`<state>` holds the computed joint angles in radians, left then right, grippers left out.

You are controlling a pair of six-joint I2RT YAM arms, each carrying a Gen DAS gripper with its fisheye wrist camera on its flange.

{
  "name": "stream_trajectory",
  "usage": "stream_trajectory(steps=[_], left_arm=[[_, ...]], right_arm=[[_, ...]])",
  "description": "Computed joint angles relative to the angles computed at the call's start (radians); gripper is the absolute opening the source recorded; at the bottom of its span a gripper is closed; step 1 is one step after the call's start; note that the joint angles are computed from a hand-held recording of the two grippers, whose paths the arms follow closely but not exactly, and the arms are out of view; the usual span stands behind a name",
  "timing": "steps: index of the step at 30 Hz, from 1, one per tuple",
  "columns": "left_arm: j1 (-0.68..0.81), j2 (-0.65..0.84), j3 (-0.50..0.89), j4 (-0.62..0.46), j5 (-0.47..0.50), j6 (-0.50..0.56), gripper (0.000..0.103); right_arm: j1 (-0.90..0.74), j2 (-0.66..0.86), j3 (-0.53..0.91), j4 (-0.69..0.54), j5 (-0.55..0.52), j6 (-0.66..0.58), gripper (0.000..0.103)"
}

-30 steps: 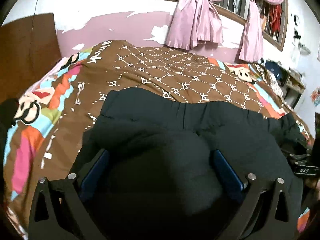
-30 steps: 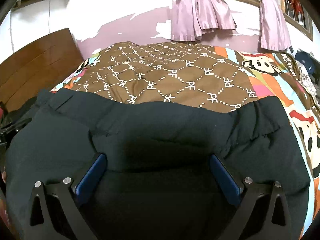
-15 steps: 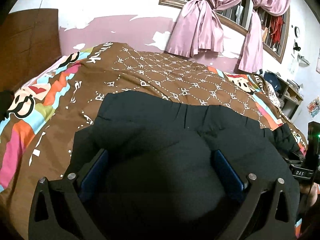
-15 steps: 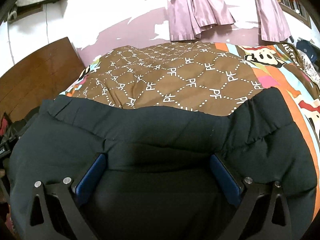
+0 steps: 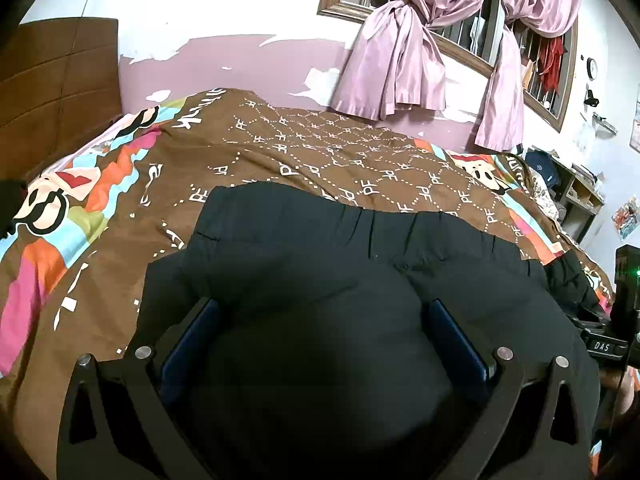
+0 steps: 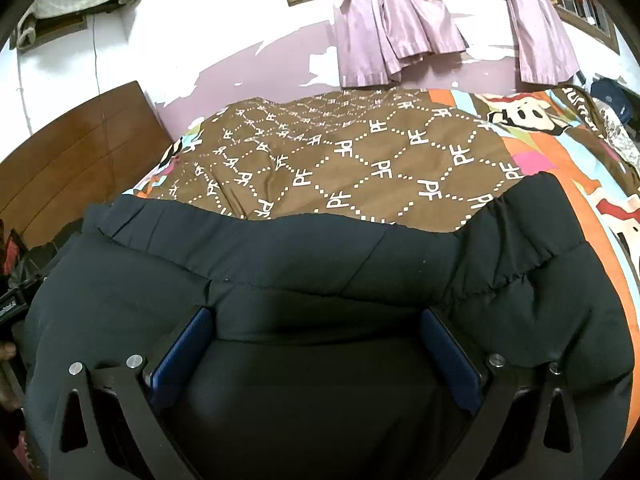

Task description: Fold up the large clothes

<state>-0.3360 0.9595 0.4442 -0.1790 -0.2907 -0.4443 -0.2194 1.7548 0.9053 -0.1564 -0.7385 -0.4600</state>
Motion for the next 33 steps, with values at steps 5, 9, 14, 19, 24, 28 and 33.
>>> stream_trajectory(steps=[5, 9, 14, 19, 24, 28, 33], left_arm=[[0.006, -0.009, -0.022, 0.035, 0.01, 0.009, 0.102], [0.004, 0.011, -0.018, 0.046, 0.005, 0.013, 0.102], [-0.014, 0.001, -0.025, 0.033, -0.025, 0.01, 0.102], [-0.135, -0.048, 0.033, -0.134, -0.219, -0.121, 0.102], [-0.193, -0.075, 0.114, -0.277, -0.261, -0.274, 0.102], [-0.155, -0.148, 0.172, -0.385, -0.2, -0.348, 0.102], [-0.095, -0.149, 0.27, -0.661, -0.24, -0.51, 0.102]], right_arm=[[-0.018, -0.035, -0.056, 0.067, -0.016, 0.023, 0.103], [-0.034, -0.028, -0.043, 0.047, -0.048, 0.016, 0.103], [-0.084, -0.029, -0.018, -0.047, -0.116, -0.027, 0.103], [-0.177, -0.112, 0.037, -0.326, -0.124, -0.223, 0.103], [-0.284, -0.094, 0.249, -0.727, -0.257, -0.387, 0.103], [-0.358, -0.094, 0.338, -0.861, -0.249, -0.492, 0.103], [-0.412, 0.031, 0.406, -0.912, -0.089, -0.494, 0.103]])
